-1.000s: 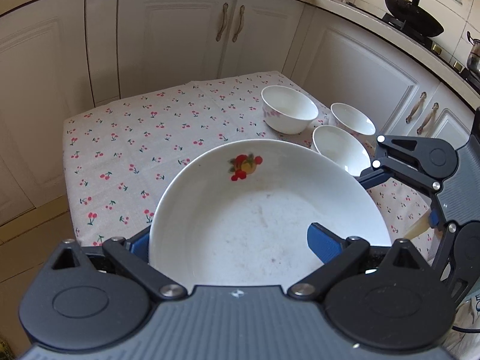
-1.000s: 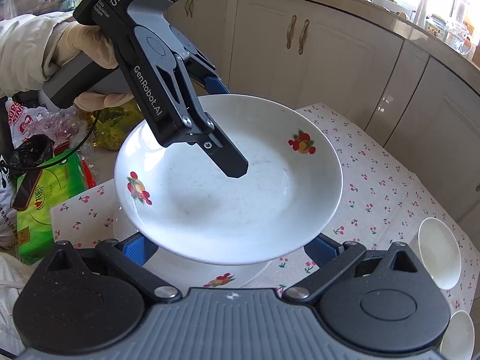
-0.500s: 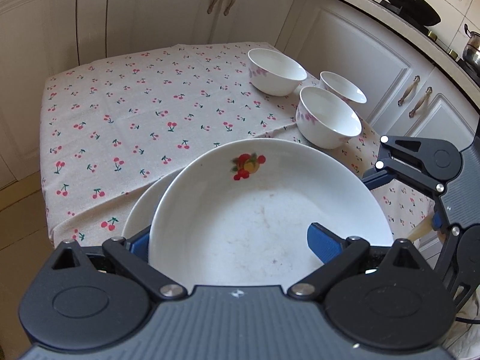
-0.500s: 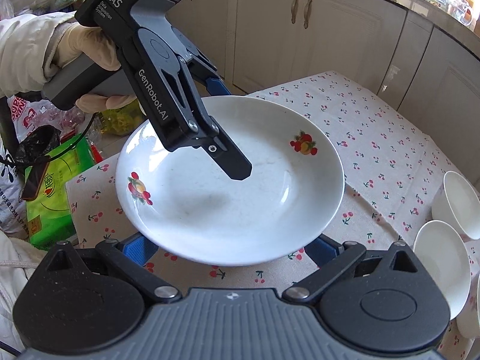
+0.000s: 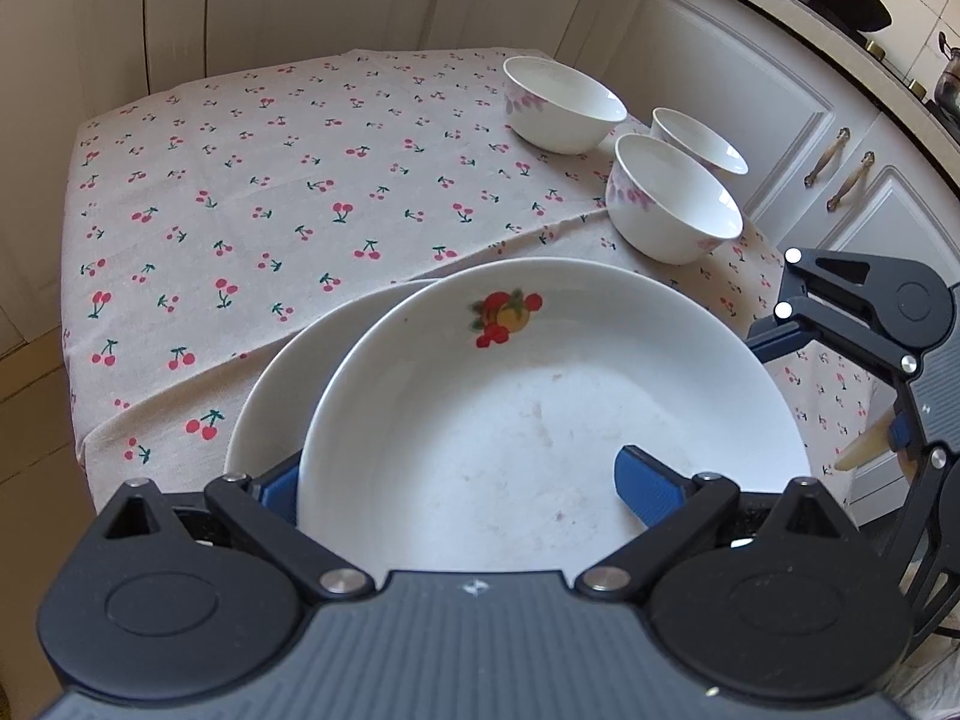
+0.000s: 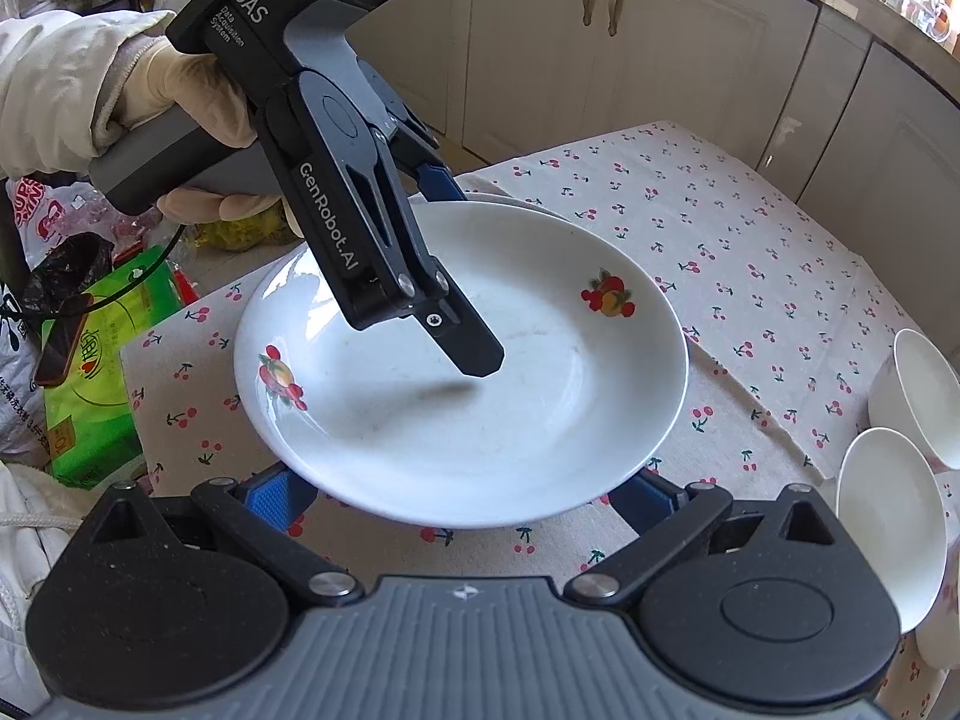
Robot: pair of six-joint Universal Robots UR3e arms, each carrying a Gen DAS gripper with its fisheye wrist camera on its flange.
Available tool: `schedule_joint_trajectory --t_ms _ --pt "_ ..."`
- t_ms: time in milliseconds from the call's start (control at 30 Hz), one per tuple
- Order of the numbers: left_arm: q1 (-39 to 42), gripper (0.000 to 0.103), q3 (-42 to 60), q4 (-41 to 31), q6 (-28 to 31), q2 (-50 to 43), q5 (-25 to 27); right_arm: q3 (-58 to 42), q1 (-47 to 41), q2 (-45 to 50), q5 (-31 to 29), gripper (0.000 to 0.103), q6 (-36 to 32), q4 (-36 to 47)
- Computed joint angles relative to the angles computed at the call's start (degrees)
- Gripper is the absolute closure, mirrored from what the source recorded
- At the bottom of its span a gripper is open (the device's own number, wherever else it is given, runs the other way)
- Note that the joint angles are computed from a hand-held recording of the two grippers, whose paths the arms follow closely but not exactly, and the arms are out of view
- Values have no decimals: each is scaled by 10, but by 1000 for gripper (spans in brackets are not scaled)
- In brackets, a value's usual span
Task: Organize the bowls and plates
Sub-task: 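Lower the fruit-decal plate onto the plate stack and open the left tool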
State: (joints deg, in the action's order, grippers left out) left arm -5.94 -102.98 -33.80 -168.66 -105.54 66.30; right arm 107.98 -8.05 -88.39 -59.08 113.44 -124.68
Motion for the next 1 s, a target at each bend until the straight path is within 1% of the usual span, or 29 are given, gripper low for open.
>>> schedule_joint_trajectory --t_ms 100,633,833,1000 --pt "-4 3 12 -17 8 -3 9 -2 2 4 -1 0 2 -1" --pt "-18 3 120 -176 66 -26 52 -12 -5 1 6 0 -4 25" --pt "-18 3 132 -199 66 -24 57 -14 -5 0 8 0 -5 29" --pt "-17 3 122 -193 66 -11 62 -19 -4 3 8 0 -8 34"
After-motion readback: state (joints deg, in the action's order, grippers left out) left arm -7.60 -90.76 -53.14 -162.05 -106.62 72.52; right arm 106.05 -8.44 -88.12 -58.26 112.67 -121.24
